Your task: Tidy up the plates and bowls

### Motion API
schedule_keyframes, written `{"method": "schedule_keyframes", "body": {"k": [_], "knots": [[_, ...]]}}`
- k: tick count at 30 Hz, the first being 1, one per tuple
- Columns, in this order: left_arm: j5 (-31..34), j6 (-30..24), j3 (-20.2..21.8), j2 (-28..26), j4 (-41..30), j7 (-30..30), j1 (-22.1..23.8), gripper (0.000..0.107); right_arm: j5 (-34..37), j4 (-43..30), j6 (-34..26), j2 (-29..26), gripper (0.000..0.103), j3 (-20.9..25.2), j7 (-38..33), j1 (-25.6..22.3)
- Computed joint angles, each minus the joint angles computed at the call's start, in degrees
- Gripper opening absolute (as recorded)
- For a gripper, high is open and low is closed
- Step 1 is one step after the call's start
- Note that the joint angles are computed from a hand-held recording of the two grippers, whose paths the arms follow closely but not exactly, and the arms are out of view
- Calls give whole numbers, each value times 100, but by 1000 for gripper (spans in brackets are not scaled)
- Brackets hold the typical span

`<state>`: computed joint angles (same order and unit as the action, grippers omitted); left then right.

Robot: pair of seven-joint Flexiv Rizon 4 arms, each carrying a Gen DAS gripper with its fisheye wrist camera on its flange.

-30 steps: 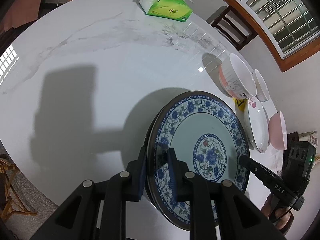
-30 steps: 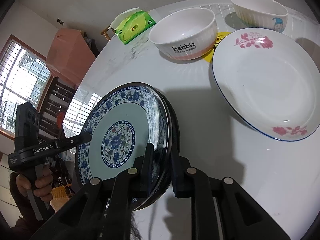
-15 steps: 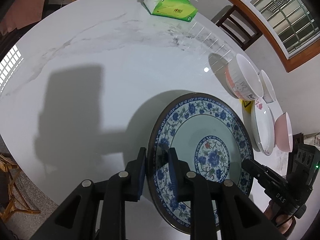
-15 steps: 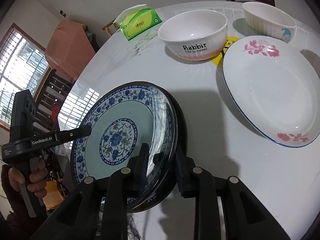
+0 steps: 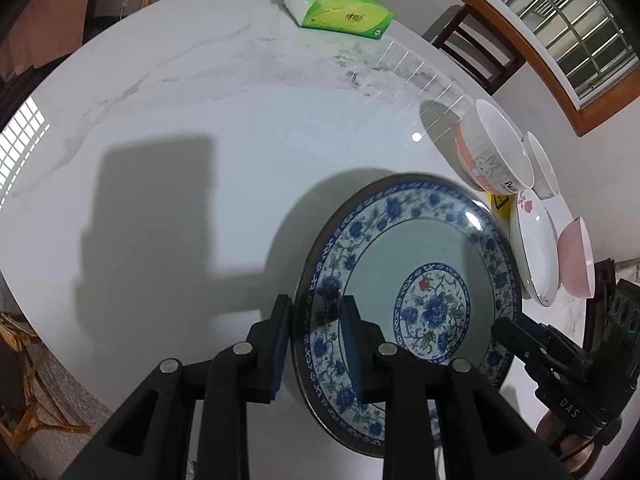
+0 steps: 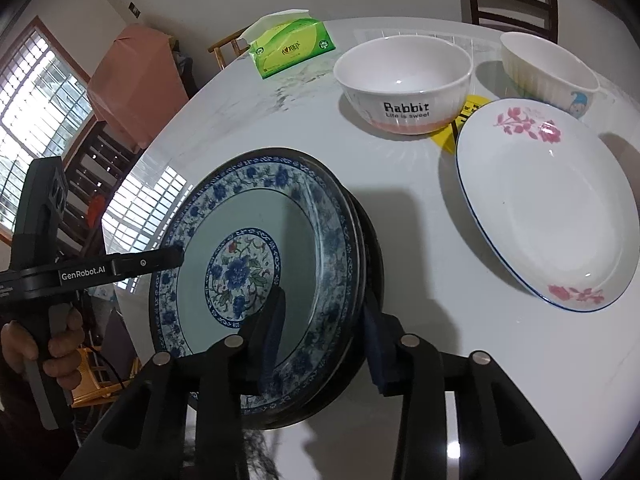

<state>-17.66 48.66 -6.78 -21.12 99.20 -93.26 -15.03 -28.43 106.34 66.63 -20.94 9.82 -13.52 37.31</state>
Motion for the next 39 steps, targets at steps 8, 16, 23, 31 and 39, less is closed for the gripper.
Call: {"method": "schedule_keyframes", "body": {"k": [8,16,23,31,39], "knots": [[105,101,34,44,-21,-70,-28,26,-106,-58,-266,21,40,-5,-61,42],[99,468,-29,150,55,8,-41,26,-879,-86,-877,204,50,-135,167,186],[-1453,1141,-759,195,359,1408,125,28,-876,772,486,609,50,-104,870,-209],[-3075,688,-1174,-223,-107,2243,-141,29,-1579,2021,888,1561,51,-107,2388,-657],[-2571,373,-1062,-943,-1092,1510,-534,29,-2360,2850,969,2345,51,134,3827,-1670]]}}
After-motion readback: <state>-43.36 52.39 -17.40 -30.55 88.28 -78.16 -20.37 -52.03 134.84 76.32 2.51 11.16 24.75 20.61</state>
